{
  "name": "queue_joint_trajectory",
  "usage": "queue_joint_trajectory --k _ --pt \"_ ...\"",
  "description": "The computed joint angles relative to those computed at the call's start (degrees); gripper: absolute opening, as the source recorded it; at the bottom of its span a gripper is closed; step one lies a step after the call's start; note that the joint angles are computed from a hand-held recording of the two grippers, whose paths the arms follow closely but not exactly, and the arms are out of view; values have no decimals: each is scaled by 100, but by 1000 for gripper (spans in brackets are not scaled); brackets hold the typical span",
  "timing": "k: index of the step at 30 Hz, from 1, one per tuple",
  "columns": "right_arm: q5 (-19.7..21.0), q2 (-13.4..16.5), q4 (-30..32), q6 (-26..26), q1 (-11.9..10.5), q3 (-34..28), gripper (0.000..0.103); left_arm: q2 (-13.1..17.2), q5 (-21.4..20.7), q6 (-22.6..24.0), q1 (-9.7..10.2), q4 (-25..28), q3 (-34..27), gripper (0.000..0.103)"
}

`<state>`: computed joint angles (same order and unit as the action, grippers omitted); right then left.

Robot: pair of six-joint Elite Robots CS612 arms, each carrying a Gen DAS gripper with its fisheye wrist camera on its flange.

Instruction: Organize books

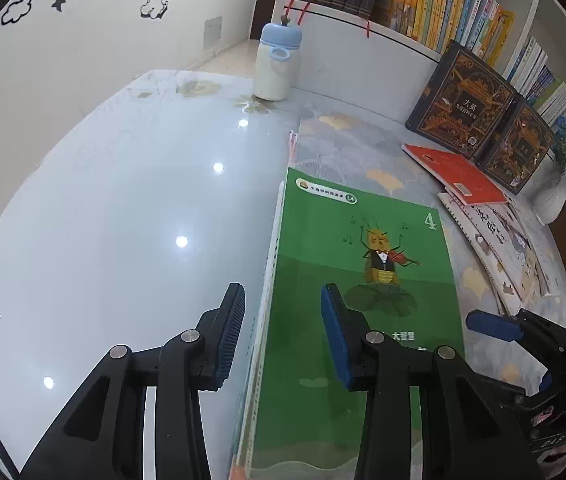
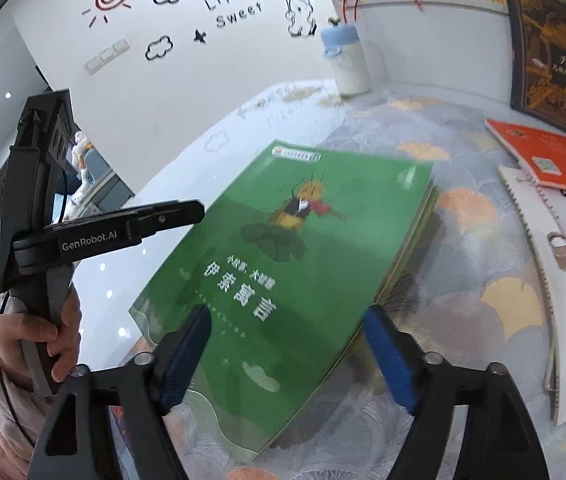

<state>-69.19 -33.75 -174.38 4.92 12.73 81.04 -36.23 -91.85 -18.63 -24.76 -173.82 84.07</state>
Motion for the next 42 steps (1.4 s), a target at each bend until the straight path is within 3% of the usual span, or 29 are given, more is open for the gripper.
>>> queue_joint_trajectory --k 6,12,16,18,24,30,36,39,42 --pt "213 -76 -176 259 -128 172 78 -103 -81 -90 -75 -41 68 37" --pt "433 -201 -505 689 -352 509 78 -159 -66 -55 -276 -28 15 40" --pt "425 -345 -662 762 -543 830 78 -118 210 -9 -511 -42 -72 40" --pt "415 -417 -761 790 -652 1010 78 -29 35 4 -612 6 -193 40" --pt "287 -695 -1347 1179 -1156 1708 78 230 -419 125 -940 446 -680 40" --pt "65 -1056 -2039 1614 -1850 2503 78 535 -726 390 -1347 771 -1309 40" --pt "-191 -1280 -1786 1745 -2559 2888 78 910 -1049 512 -1677 583 -1934 40" --pt "-386 -1278 -1615 1789 -2748 2880 78 1140 -992 484 -1814 763 -2340 40" --pt "-181 -1183 -1563 1839 -2914 2825 78 1408 -1155 459 -1876 1335 -2873 40"
